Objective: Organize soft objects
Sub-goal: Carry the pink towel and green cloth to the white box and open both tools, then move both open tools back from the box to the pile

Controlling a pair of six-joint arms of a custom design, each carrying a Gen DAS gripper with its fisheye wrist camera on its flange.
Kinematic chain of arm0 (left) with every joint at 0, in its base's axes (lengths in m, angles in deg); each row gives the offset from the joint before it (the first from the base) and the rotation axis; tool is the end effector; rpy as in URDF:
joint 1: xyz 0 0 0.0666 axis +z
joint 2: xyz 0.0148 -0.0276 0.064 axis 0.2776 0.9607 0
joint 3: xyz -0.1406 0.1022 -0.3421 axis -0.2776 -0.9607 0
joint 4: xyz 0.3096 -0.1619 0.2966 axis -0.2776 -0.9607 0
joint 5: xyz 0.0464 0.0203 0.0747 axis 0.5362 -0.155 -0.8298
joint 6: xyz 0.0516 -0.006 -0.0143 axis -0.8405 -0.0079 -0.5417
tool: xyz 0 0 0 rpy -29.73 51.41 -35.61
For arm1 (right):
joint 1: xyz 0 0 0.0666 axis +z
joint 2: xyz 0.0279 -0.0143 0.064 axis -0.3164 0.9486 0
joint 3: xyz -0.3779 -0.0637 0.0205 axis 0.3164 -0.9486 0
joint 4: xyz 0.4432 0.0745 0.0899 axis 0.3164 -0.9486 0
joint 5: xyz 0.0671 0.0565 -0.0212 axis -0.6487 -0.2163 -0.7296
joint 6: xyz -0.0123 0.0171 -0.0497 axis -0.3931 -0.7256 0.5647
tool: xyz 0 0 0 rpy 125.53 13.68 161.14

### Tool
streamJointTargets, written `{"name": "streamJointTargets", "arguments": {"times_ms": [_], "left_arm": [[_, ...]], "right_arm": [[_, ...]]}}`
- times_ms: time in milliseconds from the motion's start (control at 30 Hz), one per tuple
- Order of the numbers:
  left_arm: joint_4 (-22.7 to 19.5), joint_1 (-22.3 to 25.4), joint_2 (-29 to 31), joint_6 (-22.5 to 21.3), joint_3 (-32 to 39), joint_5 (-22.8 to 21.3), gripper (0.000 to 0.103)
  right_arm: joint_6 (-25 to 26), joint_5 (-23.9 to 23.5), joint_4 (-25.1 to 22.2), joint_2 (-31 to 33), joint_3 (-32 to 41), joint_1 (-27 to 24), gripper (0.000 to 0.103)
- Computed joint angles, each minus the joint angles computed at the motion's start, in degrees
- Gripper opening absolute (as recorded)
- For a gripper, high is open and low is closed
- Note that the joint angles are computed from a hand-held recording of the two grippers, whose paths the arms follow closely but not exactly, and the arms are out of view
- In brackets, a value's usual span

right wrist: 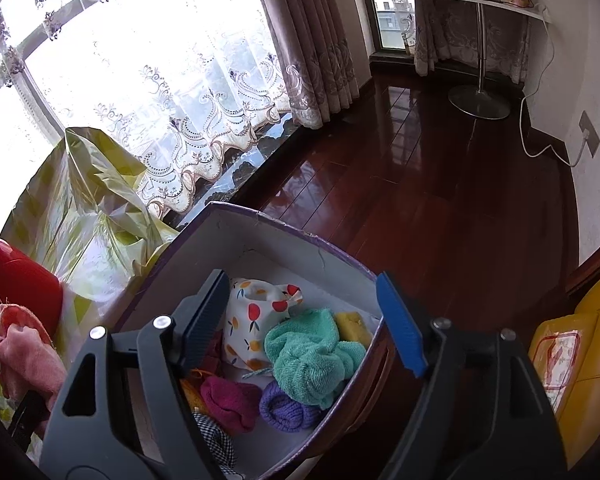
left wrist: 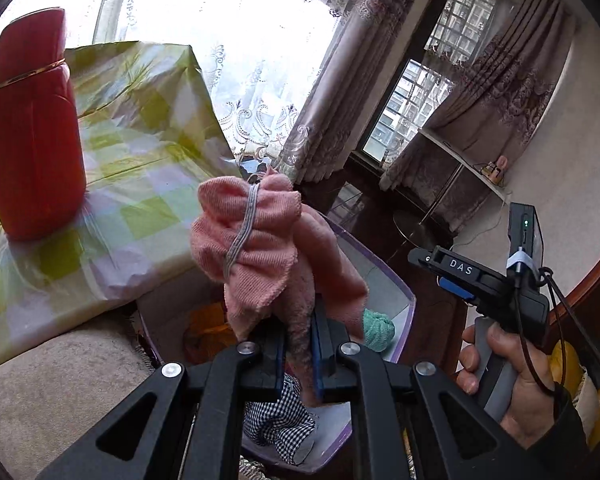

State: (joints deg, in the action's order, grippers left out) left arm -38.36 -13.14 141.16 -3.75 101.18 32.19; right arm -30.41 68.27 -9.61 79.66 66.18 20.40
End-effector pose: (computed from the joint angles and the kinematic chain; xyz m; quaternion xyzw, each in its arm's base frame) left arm 0.3995 -0.2371 0.4313 0.2234 0.8846 -0.2624 0.3143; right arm 0.3775 0.2779 0.3958 0.3544 0.8684 0.0119 0.3467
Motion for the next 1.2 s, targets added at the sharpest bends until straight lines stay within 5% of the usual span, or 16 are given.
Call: {"name": "streamJointTargets", "arguments": {"times_ms": [100, 167, 233, 300, 567, 1200], "left_arm": [[-3.32, -1.83, 1.77, -4.08, 1.52, 1.02, 0.014], [-7.51, -3.19, 3.79, -7.63, 2.90, 3.06, 0.024], [-10.13, -3.70, 5.02, -8.60, 3.32, 4.92, 0.047], [-10.65, -3.19, 5.02, -8.57, 3.04, 7.01, 0.053], [-8.57, 0.53, 4.07, -2.01, 2.33, 9.08, 0.053], [-3.70, 9.53, -0.93, 1.77, -1.16, 4.02, 0.053]], "right_arm": [[-0.34, -0.16, 0.13, -0.28, -0.35, -0.17, 0.079], [-0.29, -0.25, 0.33, -0.48, -0.61, -0.29, 0.079], [-0.47, -0.23, 0.32, -0.49, -0.61, -0.20, 0.079], [-0.41, -0.34, 0.49, -0.62, -0.74, -0.21, 0.079], [0.57, -1.53, 1.40, -0.65, -1.08, -0.37, 0.079], [6.64, -5.44, 5.23, 6.49, 5.40, 3.52, 0.080]]}}
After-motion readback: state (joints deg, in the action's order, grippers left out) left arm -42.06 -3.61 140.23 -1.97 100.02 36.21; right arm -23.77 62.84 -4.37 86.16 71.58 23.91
